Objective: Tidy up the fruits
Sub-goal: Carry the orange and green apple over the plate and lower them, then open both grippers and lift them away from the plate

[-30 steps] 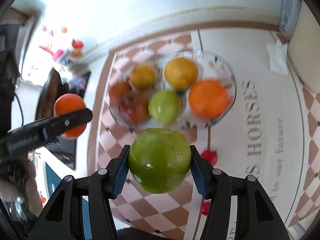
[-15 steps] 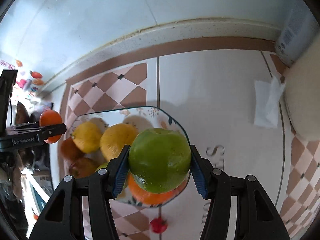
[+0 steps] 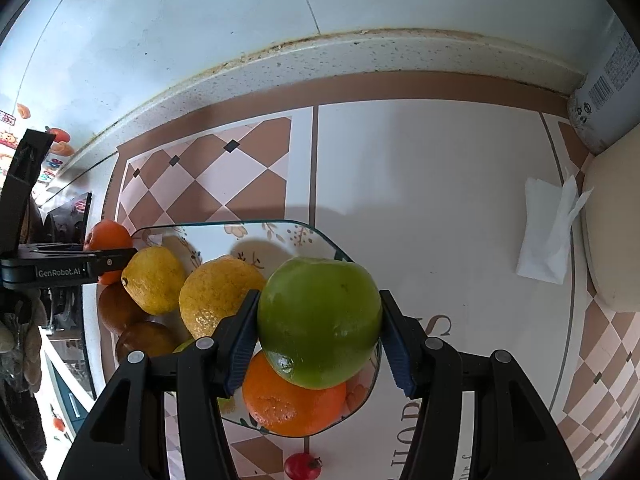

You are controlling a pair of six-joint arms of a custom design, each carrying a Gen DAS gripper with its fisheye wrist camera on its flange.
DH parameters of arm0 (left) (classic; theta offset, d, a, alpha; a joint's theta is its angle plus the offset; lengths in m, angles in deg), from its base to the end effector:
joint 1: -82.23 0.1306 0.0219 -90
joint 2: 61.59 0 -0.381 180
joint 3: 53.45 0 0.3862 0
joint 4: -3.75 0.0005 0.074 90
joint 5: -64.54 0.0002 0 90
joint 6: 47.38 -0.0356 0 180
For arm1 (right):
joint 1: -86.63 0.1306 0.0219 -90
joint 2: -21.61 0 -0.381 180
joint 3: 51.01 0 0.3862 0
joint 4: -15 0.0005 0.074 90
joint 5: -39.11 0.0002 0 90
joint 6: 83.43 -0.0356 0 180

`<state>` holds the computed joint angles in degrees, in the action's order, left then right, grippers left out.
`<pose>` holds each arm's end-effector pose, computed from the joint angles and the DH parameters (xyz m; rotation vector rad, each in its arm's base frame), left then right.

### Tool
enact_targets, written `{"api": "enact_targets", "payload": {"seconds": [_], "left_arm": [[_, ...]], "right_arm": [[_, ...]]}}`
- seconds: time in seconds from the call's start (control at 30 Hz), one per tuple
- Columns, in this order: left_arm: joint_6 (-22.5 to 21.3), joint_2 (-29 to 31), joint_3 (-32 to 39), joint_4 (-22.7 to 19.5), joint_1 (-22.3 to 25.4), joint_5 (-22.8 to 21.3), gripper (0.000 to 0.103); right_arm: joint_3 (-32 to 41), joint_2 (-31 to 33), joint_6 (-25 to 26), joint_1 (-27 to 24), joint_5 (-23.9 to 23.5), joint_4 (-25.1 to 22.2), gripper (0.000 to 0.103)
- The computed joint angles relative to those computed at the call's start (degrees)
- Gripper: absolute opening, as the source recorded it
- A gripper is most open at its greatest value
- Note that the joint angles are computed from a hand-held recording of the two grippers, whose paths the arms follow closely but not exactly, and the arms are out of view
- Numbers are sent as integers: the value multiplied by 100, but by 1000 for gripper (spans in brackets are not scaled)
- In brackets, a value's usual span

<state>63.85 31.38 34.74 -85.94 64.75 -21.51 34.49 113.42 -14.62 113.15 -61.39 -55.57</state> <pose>0.3976 -0.1283 0.3697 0.1037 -3.0428 0.0597 0.3931 0.2029 0.3628 -0.1701 2.9768 0.3892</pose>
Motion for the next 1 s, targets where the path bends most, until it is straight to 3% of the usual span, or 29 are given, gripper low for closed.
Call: {"api": "enact_targets", "payload": {"seconds": [0.27,0.33,0.4,0.47,0.57,0.7,0.83,1.0], "left_arm": [[-24,18,36,-103,18,33,62],[-9,20,110,-156,-10,-46,68],[1,-7,116,-144,5,-65,84],[15,-42,86,-125,57,60,87],[84,-134,21,-112,103,110,87],[199,-359,-56,-122,68,-42,88],[460,-691,-144,-107,-117,-432,97],[994,-1268,-391,-105,-436,-782,97]], "right_arm": [[-49,11,-139,-225,-594,-19,60],[-29,56,-165,-267,-665,-97,65],[-70,57,-215,-330,-914,-47,67],[-61,74,-239,-344,-959,-104,68],[-44,12,-253,-280,-798,-152,68],[-11,-171,-296,-61,-313,-276,86],[-3,-422,-409,328,363,-457,94],[-86,-731,-687,795,984,-667,94]]}}
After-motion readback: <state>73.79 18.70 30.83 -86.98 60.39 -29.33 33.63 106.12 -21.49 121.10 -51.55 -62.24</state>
